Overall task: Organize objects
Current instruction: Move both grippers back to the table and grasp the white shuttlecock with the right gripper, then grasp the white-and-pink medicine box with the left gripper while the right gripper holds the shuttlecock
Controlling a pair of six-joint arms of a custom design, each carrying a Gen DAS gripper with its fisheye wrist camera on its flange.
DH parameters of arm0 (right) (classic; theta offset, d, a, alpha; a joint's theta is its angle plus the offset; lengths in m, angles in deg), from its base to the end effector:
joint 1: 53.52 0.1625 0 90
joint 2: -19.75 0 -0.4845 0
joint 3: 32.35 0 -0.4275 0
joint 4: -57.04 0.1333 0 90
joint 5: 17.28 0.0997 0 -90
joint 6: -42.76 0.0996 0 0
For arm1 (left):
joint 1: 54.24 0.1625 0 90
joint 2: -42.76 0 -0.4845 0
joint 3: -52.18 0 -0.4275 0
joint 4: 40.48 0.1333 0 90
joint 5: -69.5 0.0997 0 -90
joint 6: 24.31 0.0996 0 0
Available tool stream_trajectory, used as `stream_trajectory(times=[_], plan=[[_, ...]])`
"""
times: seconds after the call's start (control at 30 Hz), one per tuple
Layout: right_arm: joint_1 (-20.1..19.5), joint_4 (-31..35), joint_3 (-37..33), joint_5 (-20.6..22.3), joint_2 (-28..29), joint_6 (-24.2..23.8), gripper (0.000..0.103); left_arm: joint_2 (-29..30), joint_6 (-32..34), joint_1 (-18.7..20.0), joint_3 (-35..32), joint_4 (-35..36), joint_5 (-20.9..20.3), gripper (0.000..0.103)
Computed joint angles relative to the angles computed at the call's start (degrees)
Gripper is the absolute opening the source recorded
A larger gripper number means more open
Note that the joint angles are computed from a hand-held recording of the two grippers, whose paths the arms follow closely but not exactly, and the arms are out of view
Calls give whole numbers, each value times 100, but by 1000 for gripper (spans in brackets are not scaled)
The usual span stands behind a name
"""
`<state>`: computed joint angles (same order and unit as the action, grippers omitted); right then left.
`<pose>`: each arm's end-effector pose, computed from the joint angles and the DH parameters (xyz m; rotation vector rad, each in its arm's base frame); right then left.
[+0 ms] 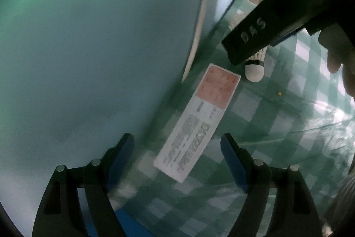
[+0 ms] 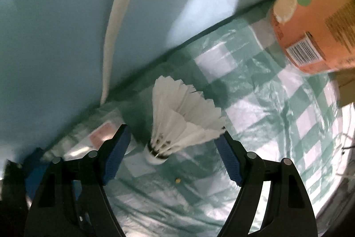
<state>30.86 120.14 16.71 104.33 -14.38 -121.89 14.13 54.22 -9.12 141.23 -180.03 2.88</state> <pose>0.0088 -0.7386 0.2205 -0.5470 -2.5330 0.3328 -0.3834 -0.6300 -0.0857 2.4699 1.2676 0.4190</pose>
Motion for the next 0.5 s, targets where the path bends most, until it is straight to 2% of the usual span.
stream_trajectory(times=[0.03,0.1,0.17,0.3,0.5], plan=[[14,-4,-30,77,44,-70,76,22,120,-13,26,-62,8,82],[31,-47,-27,168,77,-245,53,62,265,-41,41,-44,33,82],[48,-114,47,232,46,-461,40,86,368,-63,39,54,32,82],[15,-89,249,193,-73,-711,38,138,603,-114,131,-66,54,82],[-37,-283,854,261,-437,-1041,38,276,611,-203,197,-190,224,82]])
